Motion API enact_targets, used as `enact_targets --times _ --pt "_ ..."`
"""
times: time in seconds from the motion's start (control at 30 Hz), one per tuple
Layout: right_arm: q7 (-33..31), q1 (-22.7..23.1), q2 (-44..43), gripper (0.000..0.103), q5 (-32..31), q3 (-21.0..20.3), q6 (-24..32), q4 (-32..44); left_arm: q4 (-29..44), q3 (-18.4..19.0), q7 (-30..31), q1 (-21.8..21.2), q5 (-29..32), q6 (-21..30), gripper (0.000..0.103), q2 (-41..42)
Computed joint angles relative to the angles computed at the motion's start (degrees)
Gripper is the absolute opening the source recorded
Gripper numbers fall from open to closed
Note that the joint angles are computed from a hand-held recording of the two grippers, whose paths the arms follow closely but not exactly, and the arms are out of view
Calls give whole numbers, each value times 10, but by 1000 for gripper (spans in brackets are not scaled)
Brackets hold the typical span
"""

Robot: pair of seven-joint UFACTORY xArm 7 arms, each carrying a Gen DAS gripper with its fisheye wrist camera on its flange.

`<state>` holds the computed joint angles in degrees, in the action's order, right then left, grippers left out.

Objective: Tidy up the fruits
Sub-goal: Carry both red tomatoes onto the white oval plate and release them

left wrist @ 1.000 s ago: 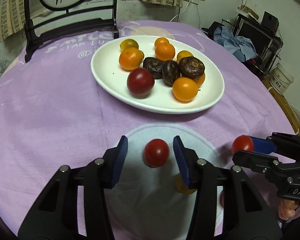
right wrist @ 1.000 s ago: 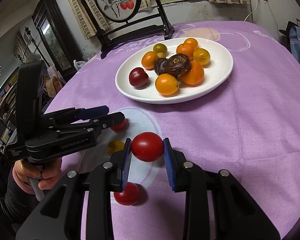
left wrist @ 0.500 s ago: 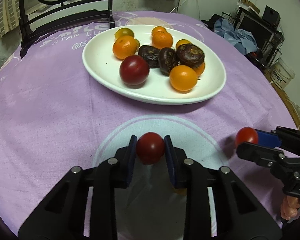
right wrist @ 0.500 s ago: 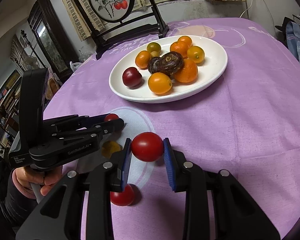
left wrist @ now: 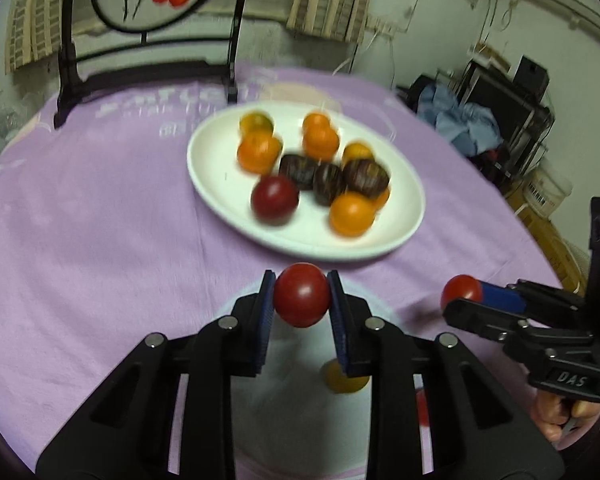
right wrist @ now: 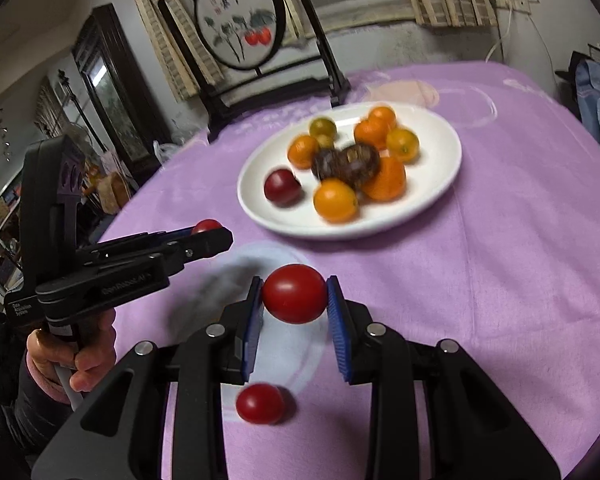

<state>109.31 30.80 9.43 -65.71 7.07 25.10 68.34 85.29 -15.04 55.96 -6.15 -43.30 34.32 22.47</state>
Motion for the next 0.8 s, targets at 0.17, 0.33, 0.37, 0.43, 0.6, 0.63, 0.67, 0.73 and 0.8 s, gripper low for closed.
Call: enact_targets --times 0.17,0.33,0.37,0.43,0.6,0.63,0.67,0.73,0.8 --pt "38 -9 0 32 -63 -13 32 39 78 1 -39 -23 31 -11 26 38" --pt "2 -28 50 32 -50 -30 58 107 210 13 -148 -56 105 -9 26 131" --pt "-3 -30 60 32 -44 -35 54 116 236 16 -170 -60 122 -2 26 149" --pt "-13 -35 76 32 -29 -47 42 130 290 21 -210 -68 156 15 26 186" --pt "-58 -38 114 32 17 -74 22 164 389 25 -266 -81 220 47 26 258" --pt "-67 -38 119 32 26 -79 19 168 402 24 -271 -83 228 51 26 267" --pt "-74 -36 123 32 33 -83 15 171 414 24 -276 -85 235 54 26 275" --pt "-73 -29 127 35 39 -94 10 173 424 23 -283 -85 245 58 27 283" --pt "-65 -22 124 47 37 -103 4 167 409 35 -306 -91 258 43 55 274"
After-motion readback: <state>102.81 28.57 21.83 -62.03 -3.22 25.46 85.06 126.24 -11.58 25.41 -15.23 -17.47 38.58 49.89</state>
